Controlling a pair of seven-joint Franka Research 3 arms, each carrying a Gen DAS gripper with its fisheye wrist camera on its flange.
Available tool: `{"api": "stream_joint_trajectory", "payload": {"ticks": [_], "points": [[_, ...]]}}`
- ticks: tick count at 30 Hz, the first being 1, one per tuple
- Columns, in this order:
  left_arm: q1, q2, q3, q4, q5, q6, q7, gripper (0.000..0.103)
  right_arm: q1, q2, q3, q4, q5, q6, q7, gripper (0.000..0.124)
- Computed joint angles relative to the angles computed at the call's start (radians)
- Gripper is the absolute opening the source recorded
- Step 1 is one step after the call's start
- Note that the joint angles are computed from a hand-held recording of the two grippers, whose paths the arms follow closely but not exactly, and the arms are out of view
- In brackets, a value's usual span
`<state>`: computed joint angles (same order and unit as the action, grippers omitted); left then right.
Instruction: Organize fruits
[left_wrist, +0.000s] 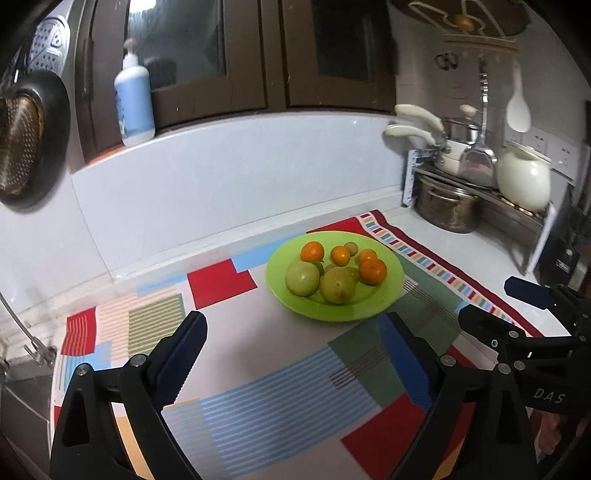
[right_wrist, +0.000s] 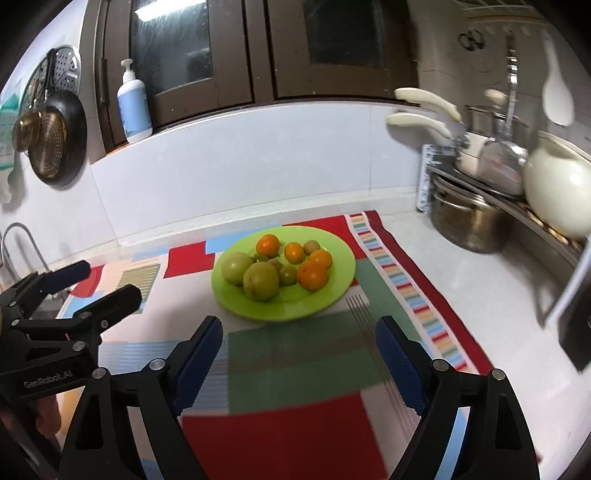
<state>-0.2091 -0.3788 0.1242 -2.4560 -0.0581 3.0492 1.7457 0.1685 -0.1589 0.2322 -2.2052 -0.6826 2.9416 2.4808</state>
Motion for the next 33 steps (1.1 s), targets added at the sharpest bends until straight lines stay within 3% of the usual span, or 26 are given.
{"api": "stream_joint_trajectory", "payload": {"ticks": [3,9,13,21,33], "points": [[-0.059,-0.057,0.057,-0.039,-0.033,-0.017,0.063,0.096,-0.025,-0.062,0.044,-0.043,-0.07,-0.037,0.114,0.085],[-0.01,-0.181,0.012,-0.128,-0.009,-0.036,0.028,0.098,-0.043,-0.19,0.093,-0.138,-0.043,-0.063,0.148,0.085],[0.041,-0.269,-0.038,-0.184,0.031,-0.058,-0.051,0.1,-0.053,-0.27,0.114,-0.196,0.02,-0.056,0.096,0.087],[0.107,-0.468,-0.123,-0.292,0.118,-0.128,-0.223,0.103,-0.003,-0.422,0.093,-0.311,0.185,-0.053,-0.069,0.089],[0.072,-0.694,-0.156,-0.374,0.192,-0.263,-0.354,0.103,0.041,-0.637,0.098,-0.448,0.374,-0.093,-0.216,0.092]]}}
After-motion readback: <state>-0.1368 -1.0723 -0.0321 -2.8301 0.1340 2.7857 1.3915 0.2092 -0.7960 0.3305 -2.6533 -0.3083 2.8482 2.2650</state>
